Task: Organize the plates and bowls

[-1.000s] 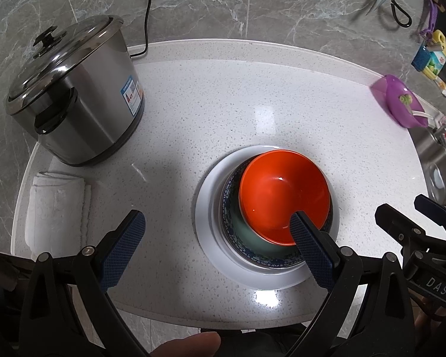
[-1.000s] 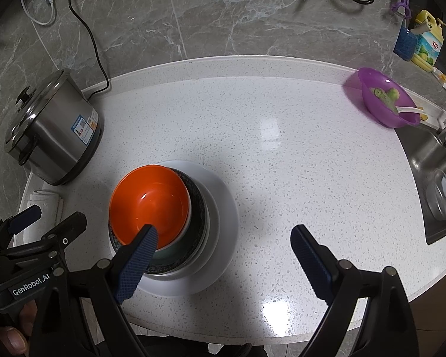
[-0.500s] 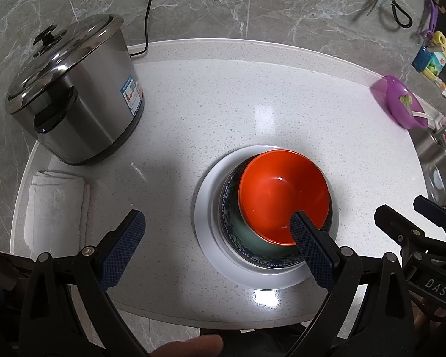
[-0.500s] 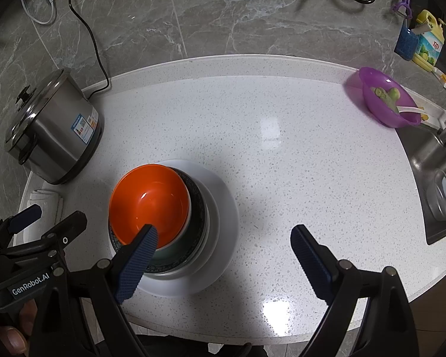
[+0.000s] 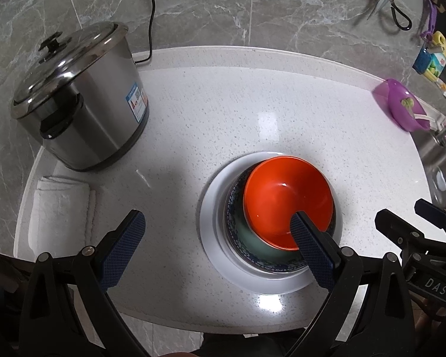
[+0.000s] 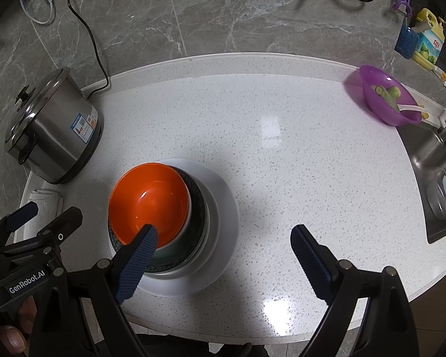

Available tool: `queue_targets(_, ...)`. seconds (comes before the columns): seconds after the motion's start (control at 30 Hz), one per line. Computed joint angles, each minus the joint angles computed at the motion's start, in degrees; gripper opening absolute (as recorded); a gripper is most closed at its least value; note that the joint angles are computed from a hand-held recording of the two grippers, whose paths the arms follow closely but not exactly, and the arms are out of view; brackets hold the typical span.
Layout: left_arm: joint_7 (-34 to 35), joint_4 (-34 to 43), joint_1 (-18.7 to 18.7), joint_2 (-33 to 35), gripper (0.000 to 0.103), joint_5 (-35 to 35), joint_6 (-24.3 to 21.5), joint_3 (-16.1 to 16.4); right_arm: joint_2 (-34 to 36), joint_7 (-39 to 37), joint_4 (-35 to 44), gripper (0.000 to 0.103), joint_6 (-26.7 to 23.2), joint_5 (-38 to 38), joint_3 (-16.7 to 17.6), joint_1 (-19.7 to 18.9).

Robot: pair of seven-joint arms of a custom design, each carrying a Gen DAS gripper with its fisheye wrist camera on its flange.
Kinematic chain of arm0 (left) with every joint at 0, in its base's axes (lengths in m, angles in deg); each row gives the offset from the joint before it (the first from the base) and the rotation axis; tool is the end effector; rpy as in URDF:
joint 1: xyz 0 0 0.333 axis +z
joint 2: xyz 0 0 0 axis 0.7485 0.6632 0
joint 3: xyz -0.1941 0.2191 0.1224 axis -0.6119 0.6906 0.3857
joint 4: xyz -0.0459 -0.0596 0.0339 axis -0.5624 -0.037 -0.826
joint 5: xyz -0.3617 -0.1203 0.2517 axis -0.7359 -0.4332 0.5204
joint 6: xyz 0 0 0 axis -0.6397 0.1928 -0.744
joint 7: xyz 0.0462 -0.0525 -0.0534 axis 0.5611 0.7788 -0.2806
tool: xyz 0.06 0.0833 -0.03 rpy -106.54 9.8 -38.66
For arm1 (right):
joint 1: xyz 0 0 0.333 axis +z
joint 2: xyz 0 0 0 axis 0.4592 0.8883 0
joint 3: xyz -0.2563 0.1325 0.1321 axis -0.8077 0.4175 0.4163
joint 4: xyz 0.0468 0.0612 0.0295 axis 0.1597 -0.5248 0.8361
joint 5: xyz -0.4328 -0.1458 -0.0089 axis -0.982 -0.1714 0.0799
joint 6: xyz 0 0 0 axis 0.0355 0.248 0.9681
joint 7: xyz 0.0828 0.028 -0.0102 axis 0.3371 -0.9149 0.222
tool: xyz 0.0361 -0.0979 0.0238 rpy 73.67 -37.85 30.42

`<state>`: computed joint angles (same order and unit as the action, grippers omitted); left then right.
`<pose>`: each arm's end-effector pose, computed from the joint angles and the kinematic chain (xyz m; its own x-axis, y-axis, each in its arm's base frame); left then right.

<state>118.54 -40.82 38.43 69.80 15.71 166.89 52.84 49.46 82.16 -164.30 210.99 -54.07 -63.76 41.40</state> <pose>0.6273 -0.2359 0.4961 -0.3540 -0.9352 -0.0048 -0.8258 0.3149 -0.4679 0.5432 0.1665 0.5404 -0.2692 -0.9549 -0.1255 -0.8753 0.2970 -0.3816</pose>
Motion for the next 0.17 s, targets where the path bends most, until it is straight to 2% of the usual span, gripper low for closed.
queue_targets(0.17,-0.34,-0.17,-0.04,-0.12,0.099,0.51,0.57,0.01,0.33,-0.47,0.21,0.093,-0.24,0.59,-0.16,0.04)
